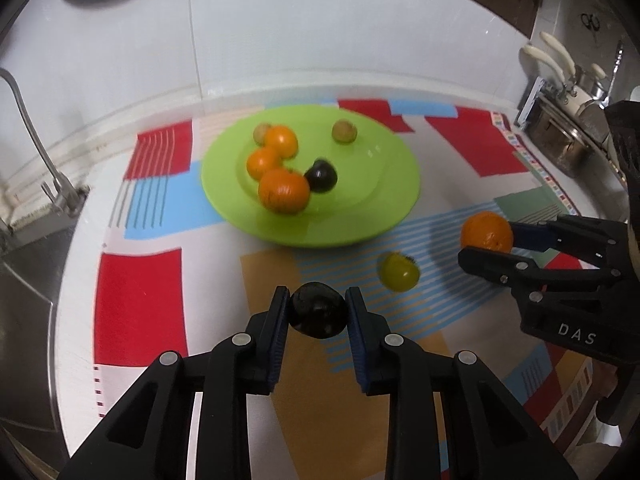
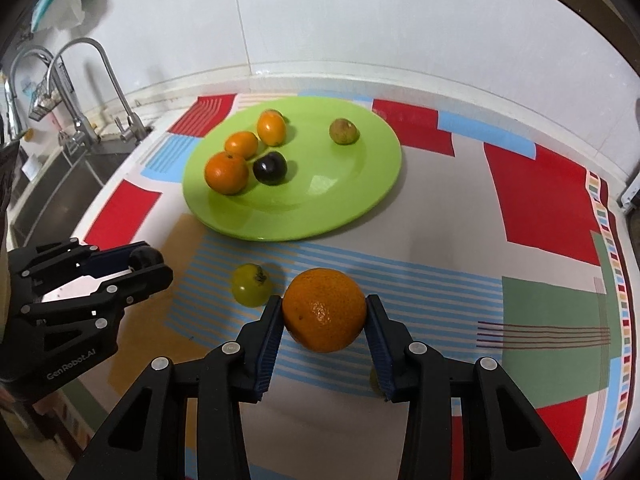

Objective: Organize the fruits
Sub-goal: 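Carry the plum in the left tool over the plate while the right tool carries the mandarin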

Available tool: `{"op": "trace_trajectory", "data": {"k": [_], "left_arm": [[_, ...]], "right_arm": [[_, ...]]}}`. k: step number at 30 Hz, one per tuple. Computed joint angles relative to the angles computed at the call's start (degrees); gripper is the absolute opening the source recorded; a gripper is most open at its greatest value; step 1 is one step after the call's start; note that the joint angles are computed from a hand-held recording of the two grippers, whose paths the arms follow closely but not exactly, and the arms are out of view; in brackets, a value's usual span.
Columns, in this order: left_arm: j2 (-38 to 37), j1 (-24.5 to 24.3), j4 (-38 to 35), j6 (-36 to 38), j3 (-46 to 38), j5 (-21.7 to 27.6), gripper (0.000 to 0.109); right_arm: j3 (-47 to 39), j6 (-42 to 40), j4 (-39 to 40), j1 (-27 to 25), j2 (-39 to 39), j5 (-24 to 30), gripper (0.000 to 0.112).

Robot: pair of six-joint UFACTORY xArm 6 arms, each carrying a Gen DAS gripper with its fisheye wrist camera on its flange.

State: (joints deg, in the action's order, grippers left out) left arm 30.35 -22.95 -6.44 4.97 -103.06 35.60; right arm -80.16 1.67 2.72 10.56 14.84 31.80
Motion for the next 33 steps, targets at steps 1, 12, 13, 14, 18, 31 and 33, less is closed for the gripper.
{"op": "trace_trajectory", "data": {"k": [1,12,13,14,18,31,33], "left_arm": [[-0.3,0.0,-0.1,0.2,0.2,-0.3,0.028],[-4.3,-0.6,-1.4,3.0,2.9,-5.3,0.028],[-4.4,-0.6,-1.5,3.2,2.8,-5.7,0.028],[-4.5,-0.6,-1.7,3.4,2.7,-5.9,0.028],[-4.4,-0.7,-2.2,4.0,1.6,-7.3,0.028],[3.0,-0.5,0.4,3.3,-12.1,-6.0,0.028],[4.6,-0.4,0.8,3.2,-14.7,-5.4,0.028]], "right_arm": [[0.2,0.0,0.1,0.1,-0.3,-0.2,0.042],[2.4,-1.8,3.0,0.7,-4.9,-4.1,0.042],[2.4,-2.0,3.2,0.7,-5.1,-4.5,0.042],[2.4,-2.2,3.4,0.8,-5.3,-4.8,0.042],[1.6,-3.3,4.5,0.8,-5.5,-6.1,0.042],[-5.6,-5.2,6.6,0.1,-1.4,-8.2,0.042],[-7.3,-5.6,6.8,0.0,-0.3,-7.9,0.042]]}}
